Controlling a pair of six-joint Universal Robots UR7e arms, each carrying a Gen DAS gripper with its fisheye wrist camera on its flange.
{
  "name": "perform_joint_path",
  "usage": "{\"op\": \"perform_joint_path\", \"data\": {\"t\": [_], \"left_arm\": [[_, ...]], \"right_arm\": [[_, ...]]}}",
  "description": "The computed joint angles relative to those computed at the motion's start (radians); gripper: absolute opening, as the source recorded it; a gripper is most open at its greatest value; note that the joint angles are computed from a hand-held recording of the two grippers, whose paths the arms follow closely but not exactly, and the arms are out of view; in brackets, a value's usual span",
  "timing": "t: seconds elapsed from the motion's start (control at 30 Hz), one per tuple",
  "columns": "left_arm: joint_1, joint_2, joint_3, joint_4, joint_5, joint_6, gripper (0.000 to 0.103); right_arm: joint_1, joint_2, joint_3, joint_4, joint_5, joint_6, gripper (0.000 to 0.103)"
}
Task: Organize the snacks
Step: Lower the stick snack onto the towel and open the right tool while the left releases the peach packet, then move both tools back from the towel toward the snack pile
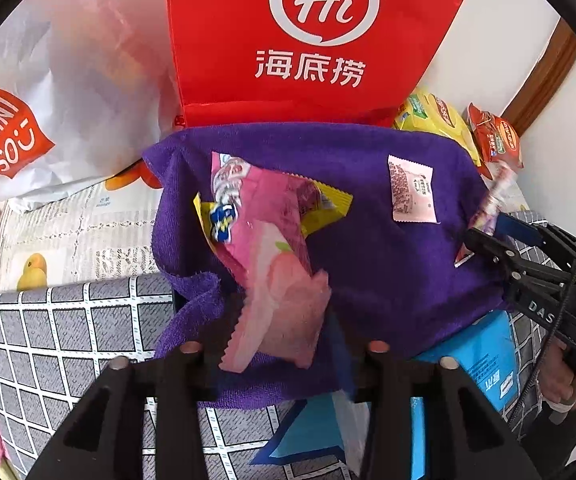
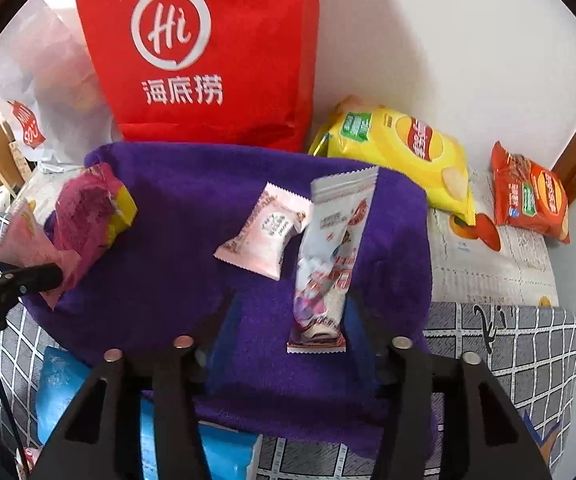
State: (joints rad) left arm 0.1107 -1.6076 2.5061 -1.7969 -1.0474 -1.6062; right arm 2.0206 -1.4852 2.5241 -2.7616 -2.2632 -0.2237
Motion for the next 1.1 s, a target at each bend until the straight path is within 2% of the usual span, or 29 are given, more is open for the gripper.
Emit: {"op": "perform_joint_path", "data": {"t": [0.13,0.37,0.6,0.83,0.97,1.1], "left_arm": [[-0.018,-0.016,-0.004,0.013,0.014,-0.011,0.067],[-0.061,-0.054,-0.014,0.047,0.027,-0.04,0.069],[-0.108,-0.054,-0.041,0.089,0.033,-0.074,0.077],[-0.163,-0.031,-0.076,0.107,0.026,-0.079,0.079],[-0.2,-0.021,-0.098,0.12,0.023,-0.082,0.079],[-0.243,-0.014,-0.118,0.139,0.037,-0.089,0.082]], "right_arm": [[0.015,-0.017,-0.001,-0.018,0.018,0.002,0.072],[0.038,-0.061,-0.005,-0.035,0.087,0.027,0.074],[0.129,-0.096,-0.002,-0.032,0.014,0.067,0.078],[0.179,-0.198,0.004,0.113,-0.021,0.21,0.078],[0.23,-0.266,0.015,0.191,-0.034,0.25,0.078],[0.272,-0.345,-0.008,0.392,-0.016,0.351,0.078]]}}
